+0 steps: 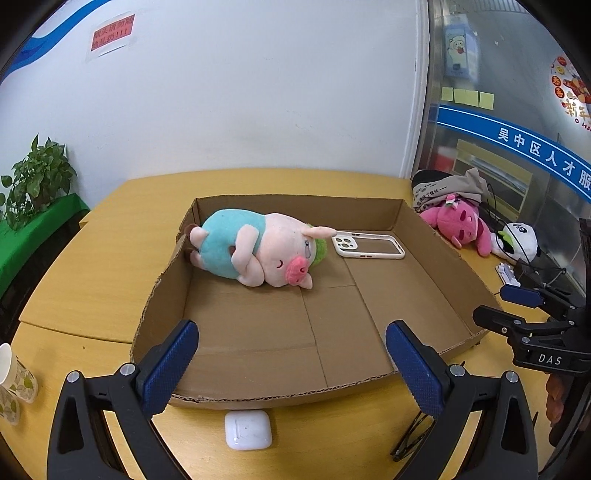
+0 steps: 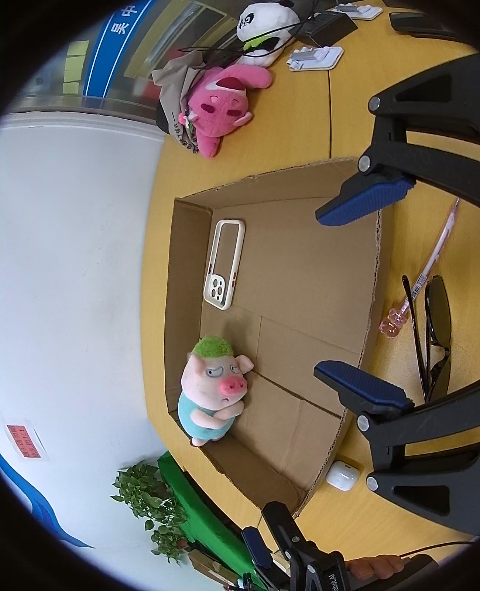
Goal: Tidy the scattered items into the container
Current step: 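Withdraw the right gripper back from the box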
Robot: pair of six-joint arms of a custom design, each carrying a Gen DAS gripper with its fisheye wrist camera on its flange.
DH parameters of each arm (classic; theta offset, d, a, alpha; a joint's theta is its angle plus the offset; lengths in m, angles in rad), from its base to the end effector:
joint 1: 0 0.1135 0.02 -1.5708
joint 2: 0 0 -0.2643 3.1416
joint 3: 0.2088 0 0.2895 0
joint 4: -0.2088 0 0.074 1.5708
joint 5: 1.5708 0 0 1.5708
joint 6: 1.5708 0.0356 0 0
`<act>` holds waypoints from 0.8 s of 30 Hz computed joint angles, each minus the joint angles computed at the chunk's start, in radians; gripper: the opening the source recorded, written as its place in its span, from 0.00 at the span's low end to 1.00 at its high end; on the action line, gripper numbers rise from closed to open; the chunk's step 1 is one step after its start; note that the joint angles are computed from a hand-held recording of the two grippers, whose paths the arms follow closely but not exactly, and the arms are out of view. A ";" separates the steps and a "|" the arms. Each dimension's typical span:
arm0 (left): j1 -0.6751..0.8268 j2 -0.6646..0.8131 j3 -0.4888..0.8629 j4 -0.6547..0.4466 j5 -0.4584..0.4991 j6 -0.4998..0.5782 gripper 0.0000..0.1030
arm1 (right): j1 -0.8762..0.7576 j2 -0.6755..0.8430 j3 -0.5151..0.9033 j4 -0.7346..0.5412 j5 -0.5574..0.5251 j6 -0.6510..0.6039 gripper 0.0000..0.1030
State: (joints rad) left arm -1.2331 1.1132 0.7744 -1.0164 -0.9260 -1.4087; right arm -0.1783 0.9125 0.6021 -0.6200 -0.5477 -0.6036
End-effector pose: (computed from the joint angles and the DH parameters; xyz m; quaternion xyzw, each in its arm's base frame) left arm 0.0967 -0.1894 0.2199 -0.1259 0.8819 0.0165 0.4541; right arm 0.2087 -0.0188 0.2095 -0.2761 0.8753 0.1219 0.3780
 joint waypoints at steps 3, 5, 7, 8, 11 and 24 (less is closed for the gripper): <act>-0.001 0.005 -0.008 0.008 0.008 -0.002 1.00 | -0.004 0.005 -0.003 -0.003 -0.001 -0.005 0.73; -0.001 0.008 -0.011 0.019 0.013 -0.001 1.00 | -0.007 0.003 -0.004 -0.004 -0.004 -0.006 0.73; -0.001 0.015 -0.011 0.024 0.017 -0.006 1.00 | -0.010 0.005 -0.005 -0.003 -0.006 -0.005 0.73; -0.002 0.018 -0.011 0.027 0.019 -0.006 1.00 | -0.009 0.005 -0.005 -0.002 -0.003 -0.003 0.73; -0.008 0.026 -0.015 0.032 0.023 -0.016 1.00 | -0.010 0.002 -0.009 -0.005 -0.005 -0.008 0.73; -0.027 0.046 -0.024 0.065 0.038 -0.018 1.00 | -0.037 -0.001 -0.023 -0.014 -0.025 -0.027 0.73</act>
State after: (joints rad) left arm -1.2601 1.1595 0.7500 -0.9518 -0.8880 -1.4268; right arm -0.2151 0.9118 0.5792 -0.6345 -0.5727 -0.6304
